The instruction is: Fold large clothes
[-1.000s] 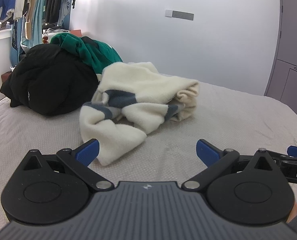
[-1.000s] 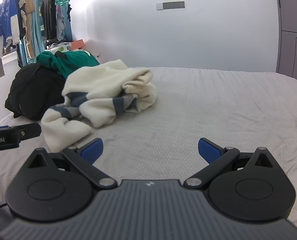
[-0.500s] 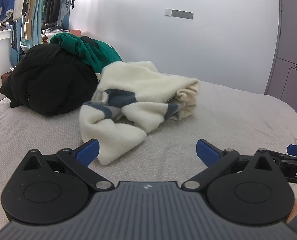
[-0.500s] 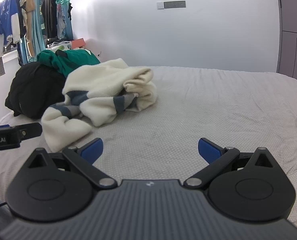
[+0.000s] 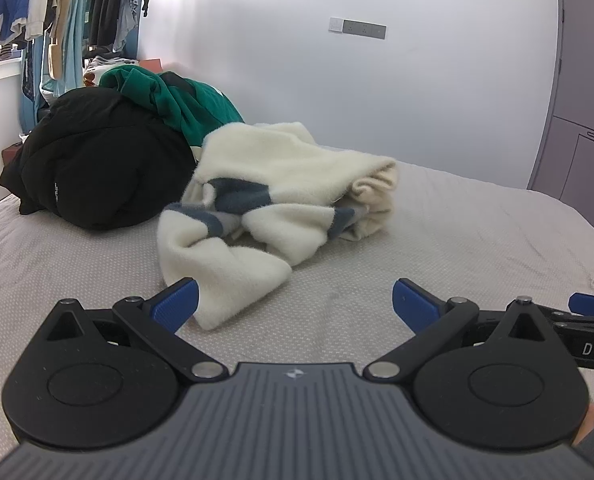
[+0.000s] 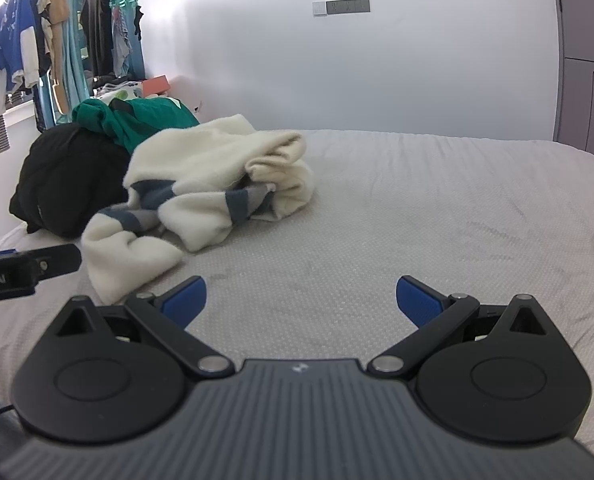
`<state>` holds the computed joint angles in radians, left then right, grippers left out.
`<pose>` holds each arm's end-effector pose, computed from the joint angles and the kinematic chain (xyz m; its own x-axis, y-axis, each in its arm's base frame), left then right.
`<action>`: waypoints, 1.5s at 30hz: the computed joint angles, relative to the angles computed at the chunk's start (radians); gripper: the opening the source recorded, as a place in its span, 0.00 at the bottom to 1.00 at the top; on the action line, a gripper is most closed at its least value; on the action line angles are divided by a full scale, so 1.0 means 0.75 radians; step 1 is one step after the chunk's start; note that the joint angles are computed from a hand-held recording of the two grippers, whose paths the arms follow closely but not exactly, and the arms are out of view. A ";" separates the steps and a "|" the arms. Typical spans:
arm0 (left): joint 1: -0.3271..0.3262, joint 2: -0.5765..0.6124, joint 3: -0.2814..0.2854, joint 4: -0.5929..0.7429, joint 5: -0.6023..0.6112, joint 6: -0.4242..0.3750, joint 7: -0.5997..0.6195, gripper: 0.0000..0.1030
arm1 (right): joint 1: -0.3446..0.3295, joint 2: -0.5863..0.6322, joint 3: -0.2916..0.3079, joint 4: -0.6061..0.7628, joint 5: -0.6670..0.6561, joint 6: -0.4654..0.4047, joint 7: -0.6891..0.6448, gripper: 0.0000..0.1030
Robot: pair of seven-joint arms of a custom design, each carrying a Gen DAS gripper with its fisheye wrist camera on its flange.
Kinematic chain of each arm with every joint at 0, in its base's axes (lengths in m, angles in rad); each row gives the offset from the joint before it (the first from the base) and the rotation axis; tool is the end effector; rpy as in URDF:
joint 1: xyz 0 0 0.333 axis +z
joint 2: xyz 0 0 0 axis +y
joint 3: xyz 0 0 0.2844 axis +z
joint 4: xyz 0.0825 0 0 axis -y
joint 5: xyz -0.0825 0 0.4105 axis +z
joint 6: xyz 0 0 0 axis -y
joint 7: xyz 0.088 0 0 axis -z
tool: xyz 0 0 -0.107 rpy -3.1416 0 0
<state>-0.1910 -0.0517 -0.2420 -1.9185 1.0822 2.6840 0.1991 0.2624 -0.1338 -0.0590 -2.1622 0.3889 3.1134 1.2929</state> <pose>0.5482 -0.2870 0.5540 0.0742 -0.9932 0.0900 -0.4510 -0.1139 -0.8852 0.5763 0.0846 0.5403 0.1599 -0.9809 -0.1107 -0.4777 0.0213 -0.8783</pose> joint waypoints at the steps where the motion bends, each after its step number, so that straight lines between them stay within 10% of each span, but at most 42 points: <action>1: 0.000 0.000 0.000 0.000 0.001 0.000 -0.002 1.00 | -0.009 0.004 0.006 0.002 -0.013 -0.002 0.013 1.00; 26: -0.031 0.099 0.043 0.198 -0.202 -0.213 0.253 1.00 | -0.110 0.143 0.070 0.284 -0.049 -0.269 0.077 1.00; 35: -0.010 0.176 0.086 0.201 -0.294 -0.049 0.262 1.00 | -0.131 0.249 0.094 0.350 -0.070 -0.279 0.050 1.00; 45: -0.072 0.465 0.187 0.550 -0.397 -0.058 0.374 1.00 | -0.192 0.598 0.169 0.827 -0.040 -0.412 0.046 1.00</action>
<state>-0.2453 0.2974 -0.1016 -1.5062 0.7841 2.6401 0.4794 0.1181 0.3147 0.0677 -1.5420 0.3587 2.8041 1.3271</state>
